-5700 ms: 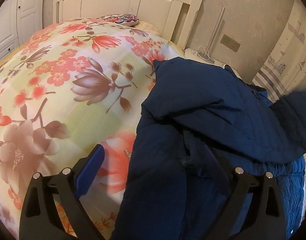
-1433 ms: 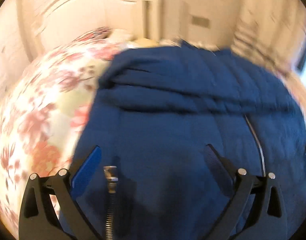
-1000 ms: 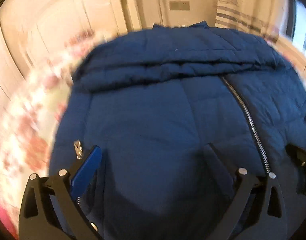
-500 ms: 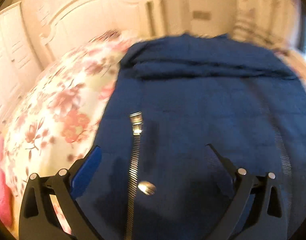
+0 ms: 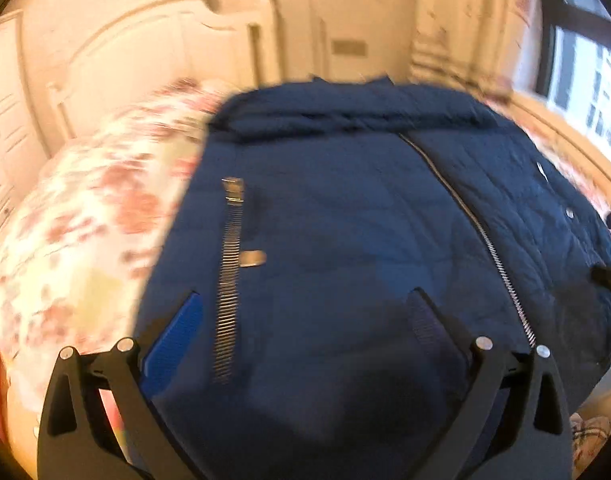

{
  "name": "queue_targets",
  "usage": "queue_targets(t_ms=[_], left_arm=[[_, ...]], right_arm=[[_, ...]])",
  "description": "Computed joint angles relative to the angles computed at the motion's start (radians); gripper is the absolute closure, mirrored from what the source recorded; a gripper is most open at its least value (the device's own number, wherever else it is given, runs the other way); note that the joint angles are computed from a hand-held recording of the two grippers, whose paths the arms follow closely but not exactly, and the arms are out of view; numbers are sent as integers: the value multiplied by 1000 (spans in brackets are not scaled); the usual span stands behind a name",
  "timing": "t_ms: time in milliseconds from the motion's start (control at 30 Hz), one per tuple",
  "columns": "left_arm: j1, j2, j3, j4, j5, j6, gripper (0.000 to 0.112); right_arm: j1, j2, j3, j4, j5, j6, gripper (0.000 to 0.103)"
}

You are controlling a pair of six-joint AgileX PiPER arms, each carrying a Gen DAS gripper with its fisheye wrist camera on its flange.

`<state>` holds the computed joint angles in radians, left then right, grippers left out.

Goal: Fold large clothes
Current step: 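Grasp the jacket hem with both tools and lift it toward the collar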

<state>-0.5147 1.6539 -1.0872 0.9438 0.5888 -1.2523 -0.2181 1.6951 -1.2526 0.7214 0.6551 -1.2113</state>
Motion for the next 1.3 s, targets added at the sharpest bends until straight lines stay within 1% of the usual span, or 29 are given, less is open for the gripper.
queue_targets(t_ms=[33, 100, 133, 167, 200, 233, 267, 300, 333, 367, 433, 500, 533, 567, 600, 633, 667, 767, 833, 900, 933, 967, 1000, 1033, 1067, 1100, 1133, 1167, 1300], left_arm=[[0, -20, 28, 13, 16, -20, 11], [20, -6, 49, -12, 48, 8, 11], [38, 3, 68, -3, 28, -7, 11], [51, -19, 114, 30, -22, -61, 11], [54, -38, 137, 34, -32, -92, 11], [42, -43, 133, 21, -5, -82, 11], [21, -43, 116, 12, 41, -67, 11], [1, -44, 105, 15, 73, -69, 12], [-30, -64, 107, 36, 94, -87, 12], [-58, -89, 120, 65, 87, -114, 12], [-109, -107, 131, 107, 82, -143, 12], [-147, -85, 116, 107, 94, -117, 12], [-154, -65, 107, 95, 96, -95, 12], [-166, -21, 87, 74, 118, -72, 11], [-172, 1, 85, 82, 129, -88, 11], [-177, -6, 108, 126, 119, -145, 11], [-173, -13, 122, 135, 103, -164, 11], [-152, -33, 129, 94, 78, -113, 11], [-152, -42, 142, 99, 76, -120, 11], [-155, -31, 136, 114, 77, -136, 11], [-154, -32, 137, 114, 75, -138, 11], [-150, -31, 137, 113, 70, -136, 11], [-149, -23, 130, 112, 68, -137, 11], [-147, -21, 128, 113, 64, -138, 11], [-146, -20, 129, 115, 62, -140, 11], [-143, -18, 130, 120, 58, -145, 11], [-143, -18, 130, 122, 58, -146, 11], [-143, -17, 129, 121, 58, -145, 11], [-144, -17, 131, 123, 58, -149, 11]], right_arm=[[-24, -1, 6, 22, 13, -23, 5], [-42, 28, 14, -33, -16, 7, 5], [-58, 59, 24, -39, -34, 7, 5], [-79, 69, 28, -4, -12, 1, 5], [-105, 73, 32, 46, 12, -3, 5], [-103, 63, 48, 55, -4, -18, 5], [-84, 43, 64, 25, -41, 8, 5], [-67, 25, 79, 8, -71, 28, 5], [-52, -4, 103, 25, -98, 9, 5], [-49, -32, 124, 77, -94, -51, 5], [-47, -58, 144, 155, -54, -148, 5], [-7, -60, 163, 144, -54, -170, 5], [31, -56, 188, 114, -100, -164, 5], [59, -45, 215, 122, -161, -183, 5], [60, -41, 229, 169, -182, -225, 5], [50, -28, 217, 187, -162, -227, 4], [35, -12, 188, 164, -119, -199, 4], [30, -1, 132, 53, -82, -102, 5], [18, 1, 104, 37, -70, -57, 5], [-16, -22, 124, 97, -95, -93, 5], [-24, -34, 135, 90, -113, -77, 5], [-35, -12, 113, 50, -135, -21, 5], [-48, -6, 111, 19, -136, 18, 5], [-76, 28, 92, 27, -117, 16, 5], [-111, 62, 67, 76, -58, -15, 5], [-135, 80, 63, 143, -25, -64, 5], [-145, 75, 83, 195, -32, -125, 4], [-137, 64, 103, 206, -61, -149, 5], [-140, 64, 89, 171, -47, -112, 5]])
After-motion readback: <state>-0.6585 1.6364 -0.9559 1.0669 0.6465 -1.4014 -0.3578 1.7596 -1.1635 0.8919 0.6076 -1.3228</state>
